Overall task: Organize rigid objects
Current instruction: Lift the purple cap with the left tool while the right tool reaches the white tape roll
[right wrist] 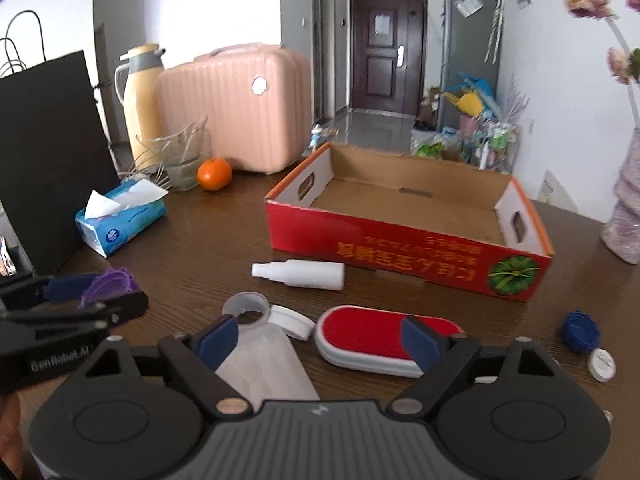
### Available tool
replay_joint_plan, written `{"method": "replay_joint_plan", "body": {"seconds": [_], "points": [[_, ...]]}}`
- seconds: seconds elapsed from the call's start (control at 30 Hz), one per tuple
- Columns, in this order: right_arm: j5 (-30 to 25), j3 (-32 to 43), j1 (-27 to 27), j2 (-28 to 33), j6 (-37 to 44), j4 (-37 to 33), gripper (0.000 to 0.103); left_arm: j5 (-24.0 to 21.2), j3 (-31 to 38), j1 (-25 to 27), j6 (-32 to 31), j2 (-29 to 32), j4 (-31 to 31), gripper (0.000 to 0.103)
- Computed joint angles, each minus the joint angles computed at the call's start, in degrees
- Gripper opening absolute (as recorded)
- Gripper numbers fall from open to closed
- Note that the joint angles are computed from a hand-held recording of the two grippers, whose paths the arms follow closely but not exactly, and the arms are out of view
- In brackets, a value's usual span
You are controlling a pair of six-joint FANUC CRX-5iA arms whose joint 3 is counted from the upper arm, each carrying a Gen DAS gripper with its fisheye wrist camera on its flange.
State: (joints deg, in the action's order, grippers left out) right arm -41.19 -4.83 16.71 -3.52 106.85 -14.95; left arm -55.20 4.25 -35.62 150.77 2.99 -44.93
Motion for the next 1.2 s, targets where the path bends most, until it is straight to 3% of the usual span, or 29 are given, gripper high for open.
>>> {"method": "replay_joint_plan", "body": {"seconds": [0.13,0.53,0.73,1.1,1.2], "points": [[-2.2,3.0,1.46,3.7,-2.72,2.37,0.069,0.99,-0.93,1.25,-0.12,-0.48,0.84,0.054],[-6.2,7.98,3.41,9.47,-6.65,4.73,0.064,2.87,-3.42,3.39,0.06,-2.46,2.04,0.054],[-9.73,11.01,3.43,12.26,-9.16,4.86,0.055,3.27,-3.98,3.22,0.91,-3.13,1.54,0.054],[-9.99,12.23,4.26,13.9,-10.53,6.38,0.056,3.87,-4.65,3.36,1.36,-3.73,1.53,0.054],[-9.75,12.1,4.69,14.02,-10.73,7.09,0.047,3.92,-4.69,3.4,1.35,-3.76,1.58,0.054]]}}
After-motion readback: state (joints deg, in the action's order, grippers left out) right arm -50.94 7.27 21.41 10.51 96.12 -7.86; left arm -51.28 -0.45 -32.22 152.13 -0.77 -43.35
